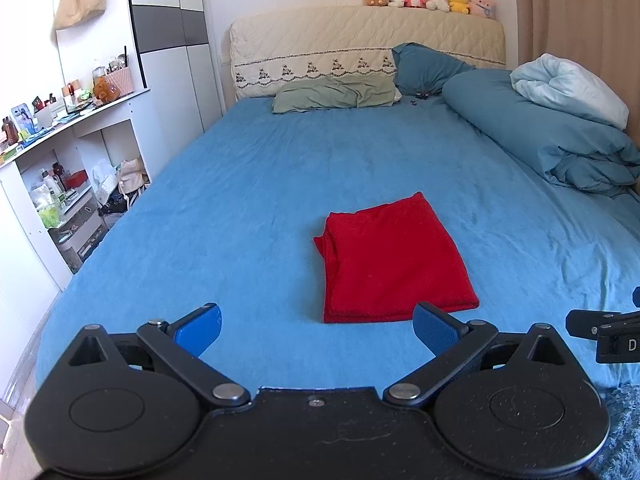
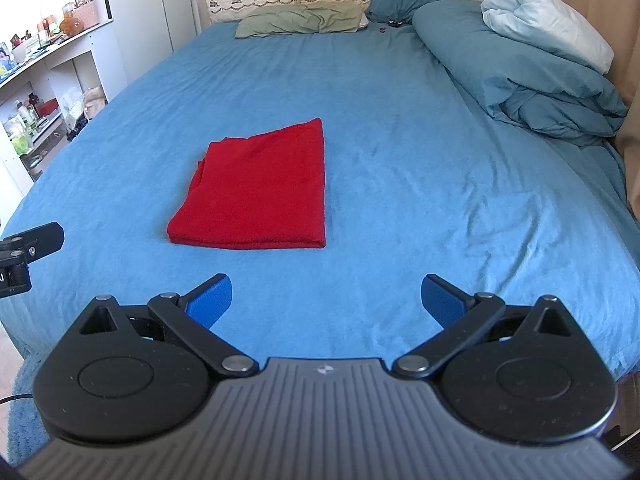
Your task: Fold small clothes
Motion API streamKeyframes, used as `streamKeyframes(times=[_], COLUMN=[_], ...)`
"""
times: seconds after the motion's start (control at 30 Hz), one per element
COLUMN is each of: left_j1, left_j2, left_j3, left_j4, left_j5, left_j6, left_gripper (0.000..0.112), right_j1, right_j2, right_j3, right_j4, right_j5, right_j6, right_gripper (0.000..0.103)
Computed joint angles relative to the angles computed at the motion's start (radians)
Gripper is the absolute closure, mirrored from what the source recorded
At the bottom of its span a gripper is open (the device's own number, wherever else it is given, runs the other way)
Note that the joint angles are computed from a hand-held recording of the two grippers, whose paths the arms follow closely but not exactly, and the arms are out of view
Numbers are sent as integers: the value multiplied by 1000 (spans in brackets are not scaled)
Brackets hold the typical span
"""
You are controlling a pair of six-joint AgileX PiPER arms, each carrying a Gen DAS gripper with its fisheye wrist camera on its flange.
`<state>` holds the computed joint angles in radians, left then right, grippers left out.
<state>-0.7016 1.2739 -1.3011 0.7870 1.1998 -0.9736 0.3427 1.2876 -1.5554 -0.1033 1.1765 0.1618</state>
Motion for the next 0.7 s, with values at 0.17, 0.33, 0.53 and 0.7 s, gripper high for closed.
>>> streamKeyframes(times=[0.17,0.33,0.53,0.7], left_j1=[-2,2,10,10], left_j2=[1,-7,-12,-15], left_j3=[-2,5,10,17], left_j4=[0,-4,-3,-3], left_j5=[2,-5,-6,-15], left_j6=[1,11,23,10], left_gripper=[9,9,9,9], right_j1=[-1,2,-5,-10], right_j2=[-1,-2,-6,-6], right_j3=[1,5,11,11], right_j4=[1,-1,3,7], right_j5=[0,-1,-7,-7], right_j6=[-2,4,-2,-7], right_gripper=[0,0,0,0])
